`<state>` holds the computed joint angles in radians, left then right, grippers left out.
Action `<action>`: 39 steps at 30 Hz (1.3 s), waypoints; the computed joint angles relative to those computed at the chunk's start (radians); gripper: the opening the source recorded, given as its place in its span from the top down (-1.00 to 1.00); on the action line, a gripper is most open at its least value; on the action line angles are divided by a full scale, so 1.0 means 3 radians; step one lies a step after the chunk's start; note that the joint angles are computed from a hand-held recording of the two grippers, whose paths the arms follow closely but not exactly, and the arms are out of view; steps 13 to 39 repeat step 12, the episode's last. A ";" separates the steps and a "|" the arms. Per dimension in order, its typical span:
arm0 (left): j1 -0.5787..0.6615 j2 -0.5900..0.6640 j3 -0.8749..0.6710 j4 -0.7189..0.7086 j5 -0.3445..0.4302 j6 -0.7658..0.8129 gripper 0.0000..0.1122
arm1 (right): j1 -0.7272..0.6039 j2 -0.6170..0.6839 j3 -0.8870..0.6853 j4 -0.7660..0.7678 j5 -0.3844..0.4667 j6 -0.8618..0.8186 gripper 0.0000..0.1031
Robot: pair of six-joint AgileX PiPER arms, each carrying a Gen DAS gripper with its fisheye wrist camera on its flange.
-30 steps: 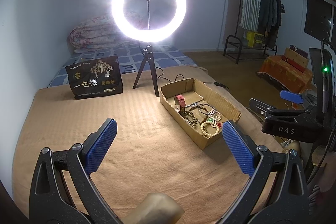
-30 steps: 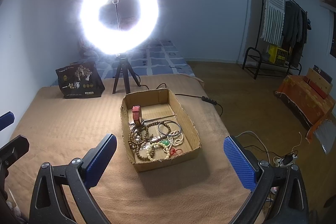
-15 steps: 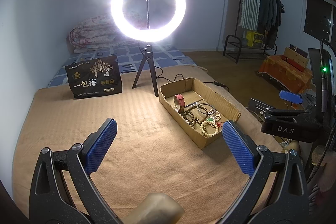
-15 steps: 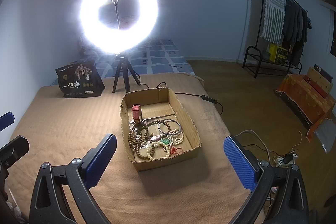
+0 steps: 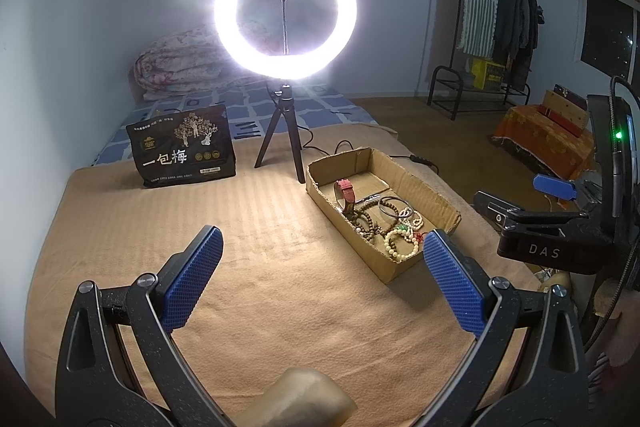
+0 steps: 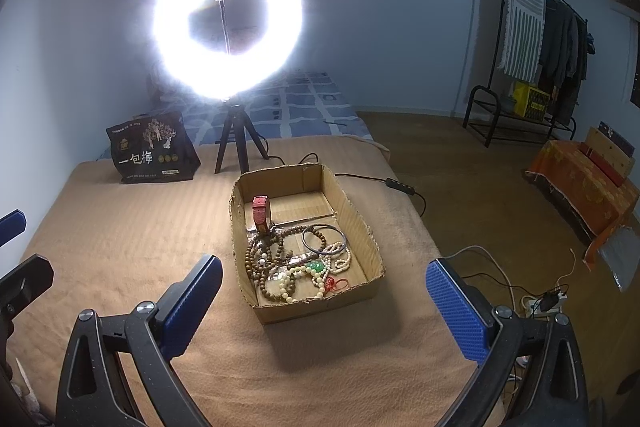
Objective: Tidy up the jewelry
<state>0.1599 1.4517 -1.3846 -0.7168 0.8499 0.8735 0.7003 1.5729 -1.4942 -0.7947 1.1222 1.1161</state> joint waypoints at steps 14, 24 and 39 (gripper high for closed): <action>0.0016 -0.0095 0.0173 -0.0102 -0.0189 0.0185 -0.82 | -0.0002 0.0023 -0.0016 0.0008 0.0005 -0.0006 -0.99; 0.0016 -0.0095 0.0173 -0.0102 -0.0189 0.0185 -0.82 | -0.0002 0.0023 -0.0016 0.0008 0.0005 -0.0006 -0.99; 0.0016 -0.0095 0.0173 -0.0102 -0.0189 0.0185 -0.82 | -0.0002 0.0023 -0.0016 0.0008 0.0005 -0.0006 -0.99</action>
